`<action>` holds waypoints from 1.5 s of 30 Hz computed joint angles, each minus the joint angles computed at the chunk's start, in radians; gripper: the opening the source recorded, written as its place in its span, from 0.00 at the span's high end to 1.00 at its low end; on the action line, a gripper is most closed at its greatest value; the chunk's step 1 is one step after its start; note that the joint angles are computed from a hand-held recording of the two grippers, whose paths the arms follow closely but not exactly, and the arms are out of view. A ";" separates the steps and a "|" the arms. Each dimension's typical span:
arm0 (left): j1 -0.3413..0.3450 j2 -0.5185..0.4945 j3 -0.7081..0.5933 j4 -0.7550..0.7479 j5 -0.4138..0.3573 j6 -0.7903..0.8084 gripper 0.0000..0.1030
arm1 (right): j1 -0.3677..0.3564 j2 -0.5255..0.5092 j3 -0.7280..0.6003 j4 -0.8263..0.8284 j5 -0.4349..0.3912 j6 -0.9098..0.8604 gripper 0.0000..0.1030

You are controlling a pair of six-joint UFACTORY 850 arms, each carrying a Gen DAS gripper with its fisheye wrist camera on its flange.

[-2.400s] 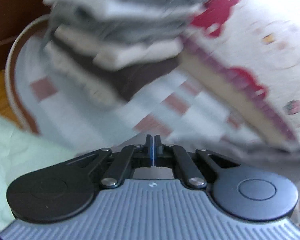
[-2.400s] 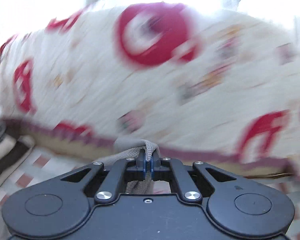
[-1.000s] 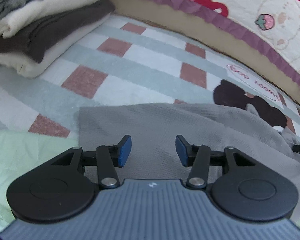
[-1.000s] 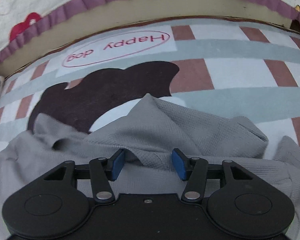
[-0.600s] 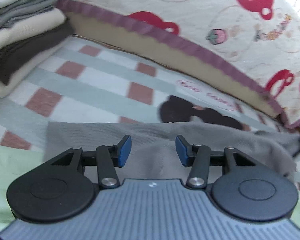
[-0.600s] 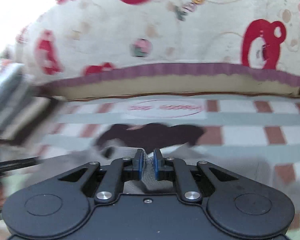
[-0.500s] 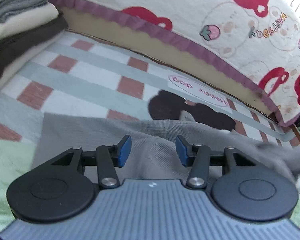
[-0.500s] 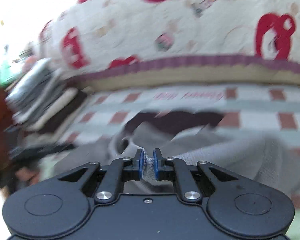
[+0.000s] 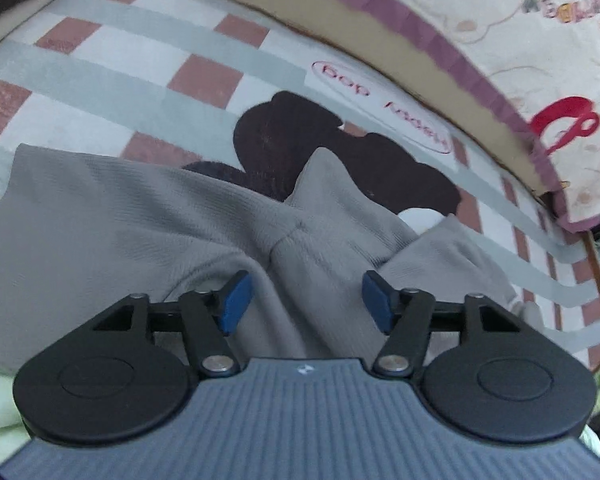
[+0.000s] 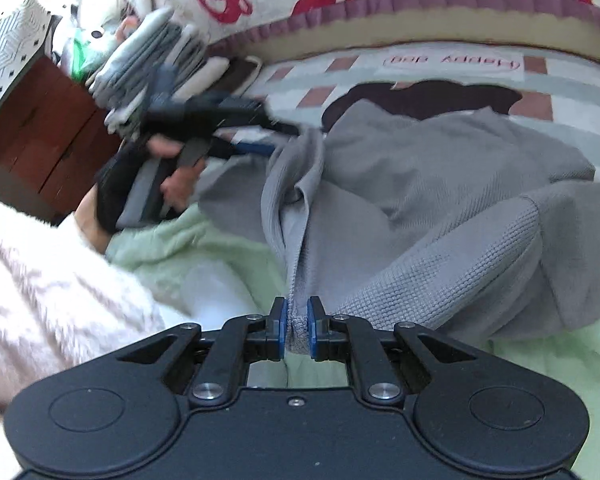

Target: Fold clothes

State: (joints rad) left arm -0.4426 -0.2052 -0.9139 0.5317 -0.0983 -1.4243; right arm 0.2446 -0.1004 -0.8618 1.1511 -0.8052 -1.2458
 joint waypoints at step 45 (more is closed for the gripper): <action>-0.228 0.443 0.445 1.023 -0.290 -1.314 0.95 | 0.011 -0.023 0.028 -0.812 0.529 1.478 0.63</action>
State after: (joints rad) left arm -0.6702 0.2380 -0.4684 1.5545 -0.3881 -2.7385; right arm 0.2557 -0.1231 -0.8337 0.3389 -0.2758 0.2318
